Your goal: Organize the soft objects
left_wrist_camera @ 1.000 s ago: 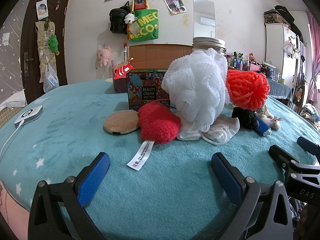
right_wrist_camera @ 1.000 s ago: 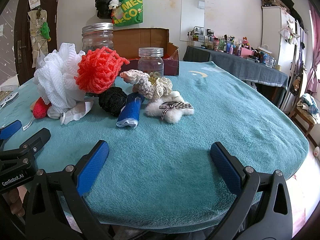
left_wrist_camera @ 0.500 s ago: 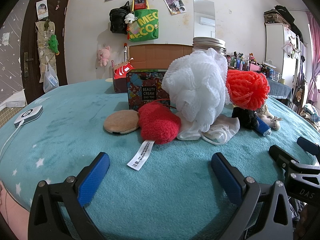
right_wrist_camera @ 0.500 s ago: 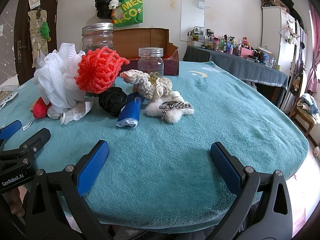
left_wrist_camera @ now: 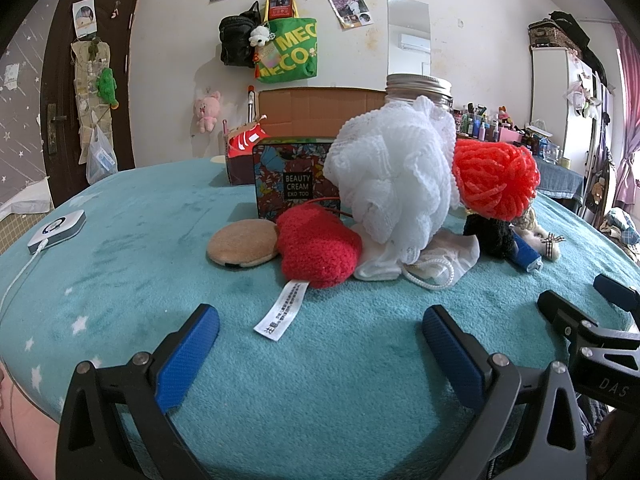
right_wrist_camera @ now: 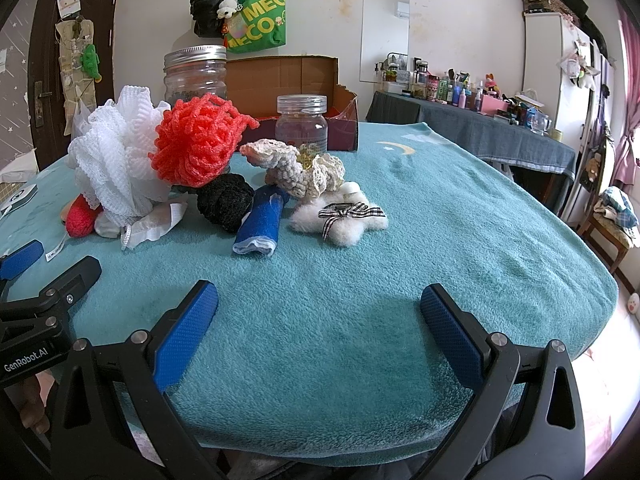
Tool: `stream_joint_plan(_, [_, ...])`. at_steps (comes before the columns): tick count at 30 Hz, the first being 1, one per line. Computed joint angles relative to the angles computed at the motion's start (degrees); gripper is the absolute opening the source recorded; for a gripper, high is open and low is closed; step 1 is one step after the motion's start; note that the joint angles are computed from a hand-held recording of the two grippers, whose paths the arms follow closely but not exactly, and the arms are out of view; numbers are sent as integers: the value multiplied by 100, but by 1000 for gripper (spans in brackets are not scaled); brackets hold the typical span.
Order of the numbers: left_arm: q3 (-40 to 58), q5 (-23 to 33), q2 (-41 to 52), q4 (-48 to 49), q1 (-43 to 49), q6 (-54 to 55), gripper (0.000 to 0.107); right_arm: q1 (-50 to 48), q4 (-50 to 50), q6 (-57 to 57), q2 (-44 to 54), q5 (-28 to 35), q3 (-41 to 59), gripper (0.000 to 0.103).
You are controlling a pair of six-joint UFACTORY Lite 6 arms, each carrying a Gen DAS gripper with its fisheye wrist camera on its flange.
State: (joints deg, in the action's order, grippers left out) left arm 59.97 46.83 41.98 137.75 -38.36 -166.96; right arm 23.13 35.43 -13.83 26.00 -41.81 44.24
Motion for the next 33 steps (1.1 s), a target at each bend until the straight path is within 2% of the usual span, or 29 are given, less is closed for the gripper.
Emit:
stream_joint_plan(18, [-44, -111, -87, 133, 61, -31, 103, 20, 25, -7, -8, 25, -10, 103])
stream_joint_plan(23, [-210, -264, -390, 661, 290, -279, 103, -182, -346, 171, -248, 267, -69, 103])
stream_joint_plan(28, [-292, -362, -806, 1168, 440, -397, 103, -318, -662, 352, -693, 125, -242, 103])
stream_joint_plan(32, [-101, -857, -1114, 1919, 705, -588, 103, -502, -1087, 404, -956, 272, -118, 103])
stream_joint_plan(33, [-33, -979, -1148, 2127, 779, -674, 103, -619, -1454, 584, -1000, 424, -17, 103])
